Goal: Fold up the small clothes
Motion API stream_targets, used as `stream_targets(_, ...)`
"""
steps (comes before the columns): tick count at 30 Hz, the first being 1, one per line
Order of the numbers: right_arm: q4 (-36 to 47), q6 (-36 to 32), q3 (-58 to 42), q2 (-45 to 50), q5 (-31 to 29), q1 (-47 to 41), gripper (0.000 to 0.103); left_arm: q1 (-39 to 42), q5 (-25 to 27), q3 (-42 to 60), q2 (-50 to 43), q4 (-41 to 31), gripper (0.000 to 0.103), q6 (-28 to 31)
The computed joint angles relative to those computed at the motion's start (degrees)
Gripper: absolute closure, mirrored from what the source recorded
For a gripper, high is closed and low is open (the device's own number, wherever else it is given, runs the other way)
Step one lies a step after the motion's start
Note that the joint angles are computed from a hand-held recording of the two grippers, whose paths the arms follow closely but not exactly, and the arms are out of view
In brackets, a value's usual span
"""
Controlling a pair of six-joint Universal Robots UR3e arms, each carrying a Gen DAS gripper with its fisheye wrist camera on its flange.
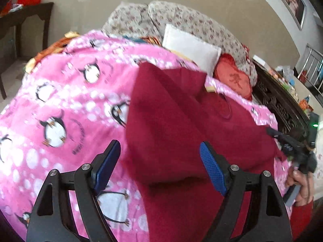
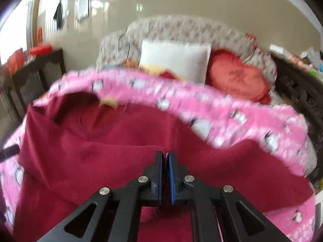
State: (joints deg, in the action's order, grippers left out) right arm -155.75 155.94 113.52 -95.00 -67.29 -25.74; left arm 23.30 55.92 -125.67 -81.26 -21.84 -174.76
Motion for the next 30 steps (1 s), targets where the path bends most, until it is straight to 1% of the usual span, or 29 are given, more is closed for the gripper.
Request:
stream_targets(2, -6.11, 1.88, 0.86, -1.35, -3.77, -0.93, 0.098, 0.41, -0.14, -0.28, 0.77, 0.85, 0.022, -1.08)
stream_targets(4, -6.15, 4.06, -0.98, -0.40, -4.92, -2.90, 0.098, 0.23, -0.67, -0.12, 0.26, 1.13, 0.022, -1.05)
stream_targets(6, -2.38, 4.34, -3.62, 1.98, -2.94, -4.98, 0.096, -0.85, -0.30, 0.40, -1.14, 1.38, 0.022, -0.86)
stream_targets(7, 1.71, 3.48, -6.56, 4.41, -4.61, -4.21, 0.088, -1.67, 0.22, 0.46, -2.06, 1.89, 0.022, -0.93)
stream_targets(8, 7.46, 2.41, -11.10, 7.74, -10.54, -1.58, 0.083, -2.44, 0.86, 0.39, -2.97, 2.33, 0.022, -1.09)
stream_targets(9, 10.64, 1.64, -13.60, 9.24, -12.67, -0.64, 0.078, -2.87, 1.09, 0.30, -3.58, 2.42, 0.022, -0.86)
stream_targets(10, 12.58, 1.49, -14.08, 8.88, -11.96, -1.05, 0.078, -3.32, 1.37, -0.03, -3.99, 2.30, 0.022, 0.16)
stream_targets(12, 11.90, 4.63, -11.01, 4.00, -2.98, -4.13, 0.076, -4.09, 3.13, -1.17, -3.81, 3.49, 0.022, 1.68)
stream_targets(13, 13.40, 5.02, -10.67, 2.06, 2.73, -5.04, 0.073, -4.28, 4.03, -1.96, -3.69, 4.89, 0.022, 2.13)
stream_targets(15, 19.75, 2.60, -11.92, 0.55, 14.76, -4.93, 0.067, -4.72, 6.18, -3.13, -4.07, 7.78, 0.022, 1.94)
stream_targets(16, 24.15, 1.23, -14.90, 2.16, 18.95, -2.91, 0.067, -4.72, 7.11, -3.69, -4.84, 9.21, 0.022, 1.53)
stream_targets(17, 29.77, -0.28, -20.28, 6.18, 22.94, 1.51, 0.067, -4.43, 7.10, -3.75, -5.52, 9.36, 0.022, 1.38)
stream_targets(18, 31.45, 0.04, -24.38, 9.68, 23.50, 5.02, 0.067, -3.84, 6.38, -3.61, -6.38, 8.61, 0.022, 1.47)
stream_targets(19, 30.84, 1.39, -28.91, 14.09, 22.33, 10.35, 0.067, -3.06, 5.37, -3.48, -7.10, 7.93, 0.022, 1.90)
stream_targets(20, 29.13, 2.29, -31.12, 16.46, 20.55, 13.65, 0.067, -2.05, 3.96, -4.08, -7.34, 8.14, 0.022, 2.34)
stream_targets(21, 25.75, 2.89, -35.22, 20.77, 16.13, 19.13, 0.067, -1.11, 2.65, -4.97, -7.08, 8.80, 0.022, 2.75)
stream_targets(23, 22.34, 2.36, -41.38, 26.75, 8.28, 25.93, 0.066, -0.28, 1.51, -5.86, -6.67, 9.19, 0.022, 3.53)
stream_targets(24, 22.84, 0.83, -45.03, 29.86, 5.42, 28.27, 0.064, -0.41, 1.64, -5.91, -6.64, 9.33, 0.022, 3.77)
stream_targets(26, 26.17, -2.08, -52.01, 35.33, 0.80, 31.24, 0.064, -0.73, 1.88, -6.10, -7.09, 10.09, 0.022, 4.26)
stream_targets(27, 25.79, -2.21, -53.16, 36.66, -2.59, 32.53, 0.081, -0.77, 1.84, -6.10, -7.21, 10.17, 0.022, 4.43)
stream_targets(28, 24.52, -1.86, -52.55, 36.67, -3.33, 32.61, 0.093, -0.53, 1.55, -6.18, -7.15, 9.92, 0.022, 4.87)
stream_targets(30, 21.63, -0.99, -49.44, 35.00, 0.00, 30.89, 0.095, -0.21, 0.99, -6.13, -7.02, 9.38, 0.022, 4.82)
